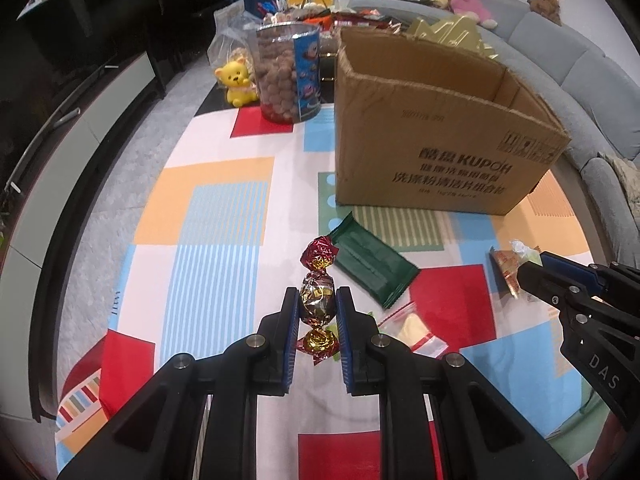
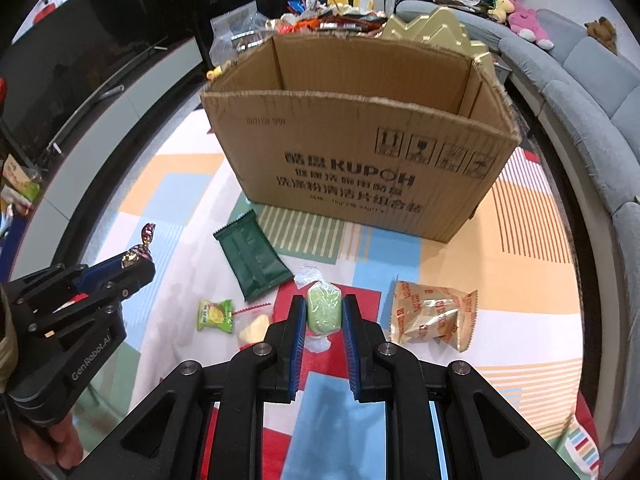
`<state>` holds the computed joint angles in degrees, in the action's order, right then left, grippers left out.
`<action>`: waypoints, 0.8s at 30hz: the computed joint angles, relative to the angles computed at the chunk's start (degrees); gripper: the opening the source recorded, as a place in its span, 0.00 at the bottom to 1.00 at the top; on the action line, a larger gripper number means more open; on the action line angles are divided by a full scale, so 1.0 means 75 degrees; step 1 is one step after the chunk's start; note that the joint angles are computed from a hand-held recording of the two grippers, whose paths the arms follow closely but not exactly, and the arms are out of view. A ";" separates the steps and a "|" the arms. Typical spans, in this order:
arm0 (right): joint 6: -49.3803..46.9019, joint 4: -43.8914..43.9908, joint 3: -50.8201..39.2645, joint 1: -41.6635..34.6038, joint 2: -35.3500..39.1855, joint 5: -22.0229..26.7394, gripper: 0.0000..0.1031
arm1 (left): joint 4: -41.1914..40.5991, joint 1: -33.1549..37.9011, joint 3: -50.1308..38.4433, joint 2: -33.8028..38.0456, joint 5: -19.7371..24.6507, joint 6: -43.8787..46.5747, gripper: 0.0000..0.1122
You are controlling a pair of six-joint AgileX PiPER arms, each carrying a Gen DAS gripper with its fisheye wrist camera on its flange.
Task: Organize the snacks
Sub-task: 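Lift the twist candy with the left tool while the right tool lifts the green candy, then carry the twist candy with the left tool while the right carries the green candy into the box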
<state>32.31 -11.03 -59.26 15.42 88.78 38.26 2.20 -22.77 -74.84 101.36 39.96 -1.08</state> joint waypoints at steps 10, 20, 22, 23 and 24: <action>-0.0038 -0.0137 -0.0237 -0.0257 -0.0617 0.0358 0.19 | 0.0049 -0.0304 -0.0652 -0.0153 0.0372 -0.0199 0.17; -0.0512 0.0063 -0.1068 -0.0852 -0.0603 0.0655 0.19 | -0.0113 -0.0502 -0.2385 0.0463 0.1103 -0.0066 0.17; -0.0682 0.0131 -0.1293 -0.0975 -0.0545 0.0725 0.19 | -0.0094 -0.0561 -0.2781 0.0644 0.1232 -0.0082 0.17; -0.0719 0.0138 -0.1360 -0.1007 -0.0521 0.0733 0.19 | -0.0098 -0.0580 -0.2979 0.0732 0.1310 -0.0087 0.17; -0.0764 0.0157 -0.1420 -0.1044 -0.0509 0.0748 0.19 | -0.0105 -0.0589 -0.3130 0.0801 0.1367 -0.0091 0.17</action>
<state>26.58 -9.85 -69.91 7.60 84.97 43.87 1.41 -27.19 -98.31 107.37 50.21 -1.76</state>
